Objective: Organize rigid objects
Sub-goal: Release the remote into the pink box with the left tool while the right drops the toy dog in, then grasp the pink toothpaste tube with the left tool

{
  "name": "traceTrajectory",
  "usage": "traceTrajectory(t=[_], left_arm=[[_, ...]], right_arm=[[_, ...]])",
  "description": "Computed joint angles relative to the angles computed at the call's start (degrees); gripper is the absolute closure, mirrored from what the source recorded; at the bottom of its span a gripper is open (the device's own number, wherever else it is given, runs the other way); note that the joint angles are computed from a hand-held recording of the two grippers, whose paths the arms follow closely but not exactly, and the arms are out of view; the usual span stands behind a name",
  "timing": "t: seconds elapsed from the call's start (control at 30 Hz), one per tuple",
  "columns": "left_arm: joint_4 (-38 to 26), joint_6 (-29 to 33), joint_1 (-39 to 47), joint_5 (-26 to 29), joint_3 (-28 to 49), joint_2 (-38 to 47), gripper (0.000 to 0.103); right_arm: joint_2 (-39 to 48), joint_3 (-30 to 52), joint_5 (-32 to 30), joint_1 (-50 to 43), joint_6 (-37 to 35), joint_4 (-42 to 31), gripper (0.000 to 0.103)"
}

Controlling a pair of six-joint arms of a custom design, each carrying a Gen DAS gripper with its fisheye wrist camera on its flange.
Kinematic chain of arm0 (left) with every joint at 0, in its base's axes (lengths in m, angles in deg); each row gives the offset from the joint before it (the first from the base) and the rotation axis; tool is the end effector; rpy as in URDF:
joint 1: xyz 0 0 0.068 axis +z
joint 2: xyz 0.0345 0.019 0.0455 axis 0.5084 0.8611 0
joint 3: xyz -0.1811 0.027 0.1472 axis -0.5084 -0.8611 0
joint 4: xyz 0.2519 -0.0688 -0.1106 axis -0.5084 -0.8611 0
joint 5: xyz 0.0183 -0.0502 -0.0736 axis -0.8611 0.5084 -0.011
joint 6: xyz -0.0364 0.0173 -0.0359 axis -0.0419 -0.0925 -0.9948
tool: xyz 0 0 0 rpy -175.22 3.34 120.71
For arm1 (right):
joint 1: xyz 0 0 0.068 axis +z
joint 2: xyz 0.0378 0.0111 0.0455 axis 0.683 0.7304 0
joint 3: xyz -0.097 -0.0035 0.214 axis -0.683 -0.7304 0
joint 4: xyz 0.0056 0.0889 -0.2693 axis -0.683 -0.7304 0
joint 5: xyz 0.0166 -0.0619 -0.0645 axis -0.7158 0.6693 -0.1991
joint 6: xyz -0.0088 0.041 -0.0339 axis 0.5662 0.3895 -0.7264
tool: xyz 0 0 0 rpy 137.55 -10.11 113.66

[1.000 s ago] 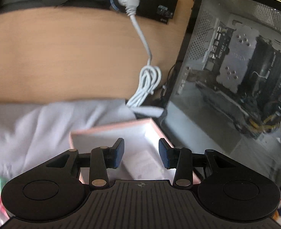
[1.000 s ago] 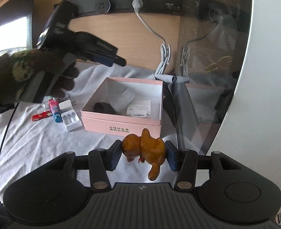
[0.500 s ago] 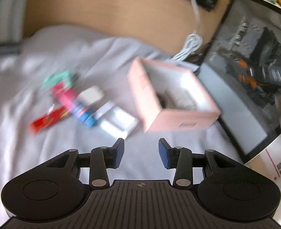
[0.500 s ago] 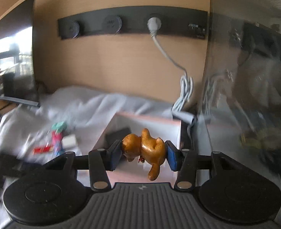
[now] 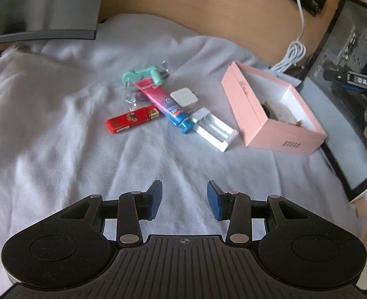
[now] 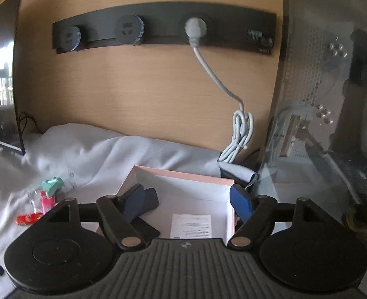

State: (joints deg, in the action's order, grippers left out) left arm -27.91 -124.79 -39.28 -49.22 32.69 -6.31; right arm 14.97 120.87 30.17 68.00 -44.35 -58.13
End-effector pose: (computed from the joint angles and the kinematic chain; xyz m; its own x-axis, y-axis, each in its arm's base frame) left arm 0.0646 -0.1050 0.2159 -0.5953 -0.4746 -0.6483 -0.4013 0.8747 -0.2719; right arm 0.3390 0.1657 0.3016 -0.3259 -0.3888 -0.8617 -0.6621 0.7445 -0.0855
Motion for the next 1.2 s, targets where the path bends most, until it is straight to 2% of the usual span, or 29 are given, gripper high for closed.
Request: traceTrajectory(t=[0.07,0.1,0.27,0.33,0.43,0.53,0.6,0.7,0.87,1.03,1.17,1.2], left_arm=[[1.95,4.21,1.88,0.71,-0.58,-0.57,0.06],[3.09,6.53,3.11,1.03,-1.08,-0.88,0.06],[6.43,18.96,10.7,2.36,-2.66,-3.13,0.06],[8.04,25.63,15.0,3.28,-3.44,-5.12,0.06],[11.65,38.82,23.14,5.06,-4.64,-7.87,0.06],[16.69,52.08,33.77,9.11,-5.59,-9.18,0.06],[20.45,57.64,42.85,15.87,-5.86,-9.28,0.06],[25.67,57.32,50.7,23.23,-6.46,-9.26,0.06],[32.83,49.81,54.17,27.31,-6.16,-2.22,0.06],[40.47,45.15,55.77,25.96,-4.6,8.41,0.06],[44.19,47.75,57.25,23.85,-1.47,15.84,0.061],[45.0,49.03,57.73,23.71,-1.06,17.18,0.055]], right_arm=[[-4.53,-5.77,0.13,0.09,0.2,2.16,0.024],[-5.79,-6.72,-1.13,-0.27,0.1,0.82,0.024],[-11.33,-10.1,-9.37,-2.81,-2.35,-10.77,0.024],[-14.14,-12.64,-9.54,-2.8,-4.44,-13.62,0.024],[-18.75,-16.92,-8.56,-2.49,-6.37,-15.89,0.024],[-21.46,-19.45,-8.51,-2.54,-6.76,-18.44,0.024],[-22.19,-20.62,-8.1,-2.53,-6.11,-19.4,0.024],[-22.65,-21.57,-7.4,-2.59,-4.59,-20.82,0.024],[-22.59,-22.2,-5.37,-2.29,-2.95,-21.71,0.024],[-21.85,-21.99,-3.24,-1.31,-1.81,-22.27,0.024],[-22.28,-22.43,-2.27,-0.67,-2.18,-22.97,0.024],[-22.36,-22.64,-2.19,-0.65,-2.34,-23.05,0.024]])
